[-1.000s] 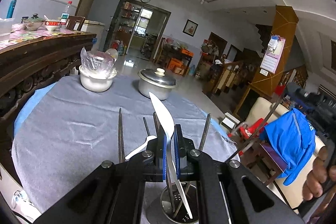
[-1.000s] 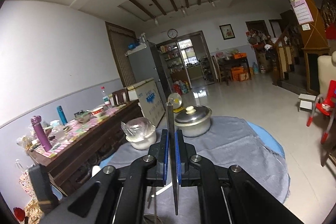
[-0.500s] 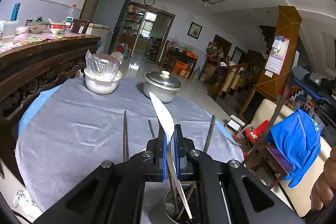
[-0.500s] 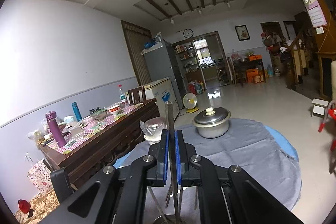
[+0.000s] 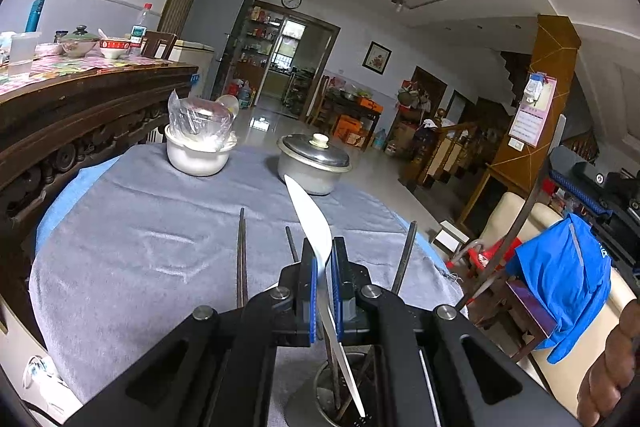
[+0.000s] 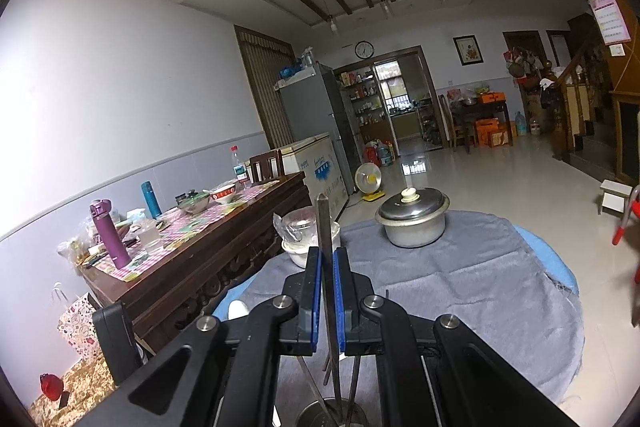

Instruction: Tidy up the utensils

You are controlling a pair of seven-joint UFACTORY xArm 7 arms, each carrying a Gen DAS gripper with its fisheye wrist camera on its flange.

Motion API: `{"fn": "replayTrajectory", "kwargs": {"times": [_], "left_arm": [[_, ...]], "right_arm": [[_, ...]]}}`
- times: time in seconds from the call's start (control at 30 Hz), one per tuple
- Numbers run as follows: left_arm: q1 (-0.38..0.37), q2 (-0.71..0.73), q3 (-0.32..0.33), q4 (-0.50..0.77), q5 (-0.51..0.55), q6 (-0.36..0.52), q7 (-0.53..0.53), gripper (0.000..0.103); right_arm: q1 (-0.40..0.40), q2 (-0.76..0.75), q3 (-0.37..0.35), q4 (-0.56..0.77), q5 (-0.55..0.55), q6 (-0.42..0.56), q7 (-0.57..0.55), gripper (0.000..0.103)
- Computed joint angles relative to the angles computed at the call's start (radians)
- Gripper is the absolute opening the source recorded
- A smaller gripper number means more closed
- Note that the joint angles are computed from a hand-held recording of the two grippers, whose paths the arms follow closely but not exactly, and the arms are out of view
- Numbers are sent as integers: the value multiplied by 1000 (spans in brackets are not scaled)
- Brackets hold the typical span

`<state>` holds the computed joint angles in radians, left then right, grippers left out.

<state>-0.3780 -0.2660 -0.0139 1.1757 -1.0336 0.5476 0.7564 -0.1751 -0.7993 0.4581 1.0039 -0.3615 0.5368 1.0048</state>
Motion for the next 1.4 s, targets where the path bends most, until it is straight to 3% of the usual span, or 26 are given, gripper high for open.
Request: {"fn": "replayTrajectory", "kwargs": {"times": [0.57,1.4], "left_arm": [[-19,-10,-18,-28,68,-53,-39,7],[-77,-39,-22,-137,72,-136,42,7]], "right_arm": [[53,-33,-41,-76,42,32,4,7],[130,22,-68,-108,81,51,30,7]]}}
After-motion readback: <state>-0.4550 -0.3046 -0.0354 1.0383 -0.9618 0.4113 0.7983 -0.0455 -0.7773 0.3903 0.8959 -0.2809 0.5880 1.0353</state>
